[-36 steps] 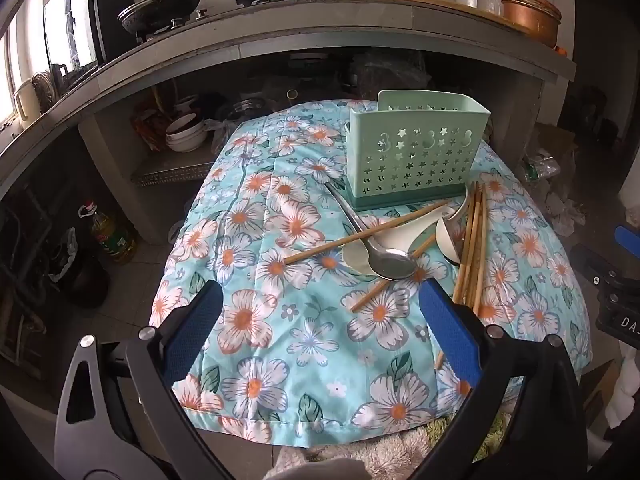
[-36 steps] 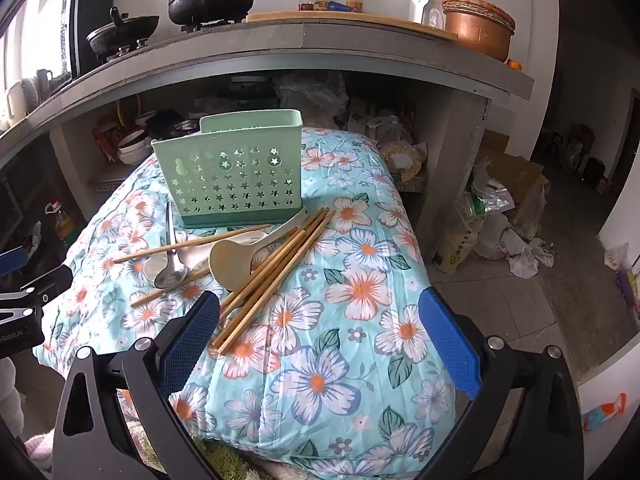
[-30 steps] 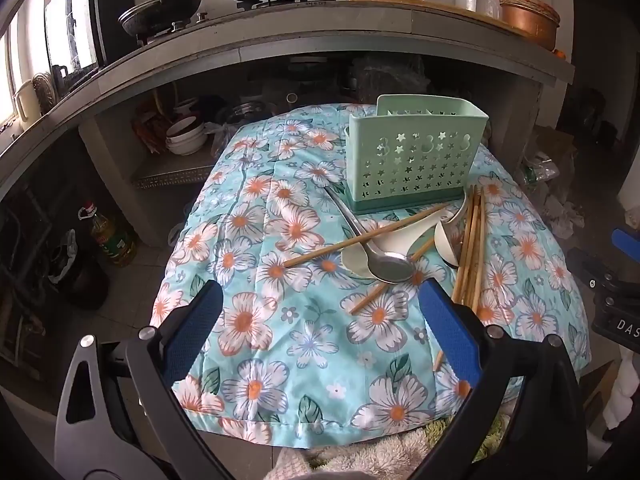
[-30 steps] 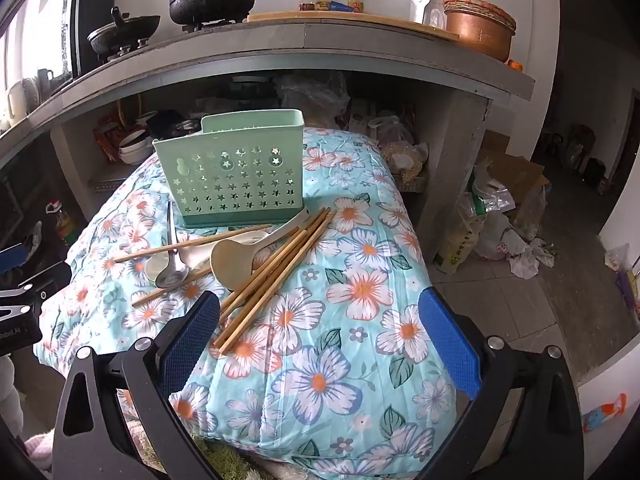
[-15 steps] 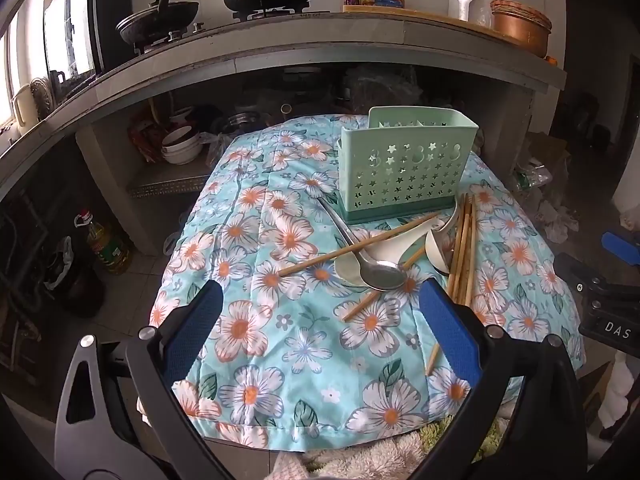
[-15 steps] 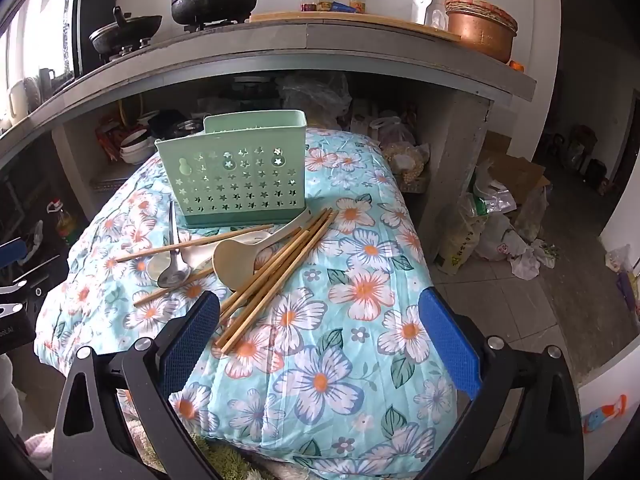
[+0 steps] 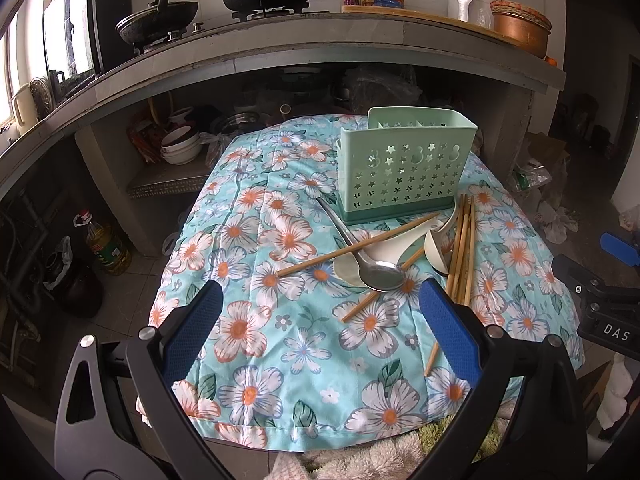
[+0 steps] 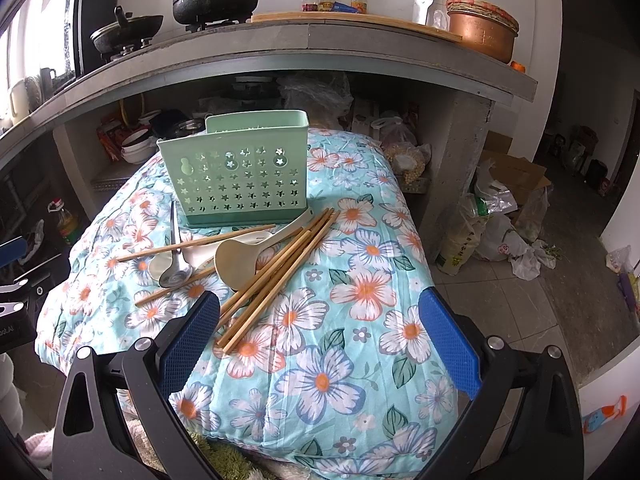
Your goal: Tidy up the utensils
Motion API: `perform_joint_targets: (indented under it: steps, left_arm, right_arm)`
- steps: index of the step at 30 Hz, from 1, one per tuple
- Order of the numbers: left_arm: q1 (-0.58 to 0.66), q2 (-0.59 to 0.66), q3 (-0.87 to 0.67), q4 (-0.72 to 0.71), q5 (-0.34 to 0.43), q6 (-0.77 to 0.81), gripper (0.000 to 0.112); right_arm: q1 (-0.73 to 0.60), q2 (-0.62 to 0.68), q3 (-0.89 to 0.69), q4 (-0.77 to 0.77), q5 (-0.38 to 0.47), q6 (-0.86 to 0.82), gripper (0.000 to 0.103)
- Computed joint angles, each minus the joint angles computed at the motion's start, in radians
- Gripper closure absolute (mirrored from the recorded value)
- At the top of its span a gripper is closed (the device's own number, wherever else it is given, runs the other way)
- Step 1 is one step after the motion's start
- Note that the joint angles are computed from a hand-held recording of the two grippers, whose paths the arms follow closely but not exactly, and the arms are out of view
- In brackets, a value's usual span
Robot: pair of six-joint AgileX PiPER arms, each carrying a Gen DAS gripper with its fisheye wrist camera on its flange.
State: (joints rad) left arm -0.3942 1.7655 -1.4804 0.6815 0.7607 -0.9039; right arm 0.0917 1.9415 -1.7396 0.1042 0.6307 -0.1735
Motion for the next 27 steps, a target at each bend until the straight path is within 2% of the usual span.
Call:
perform_joint_targets:
  steps: [27]
  left_arm:
    - [0.0,-0.002,0.009,0.001,-0.006,-0.004,0.017]
  right_arm:
    - [0.013,-0.004,0.007,-0.014,0.003,0.019,0.006]
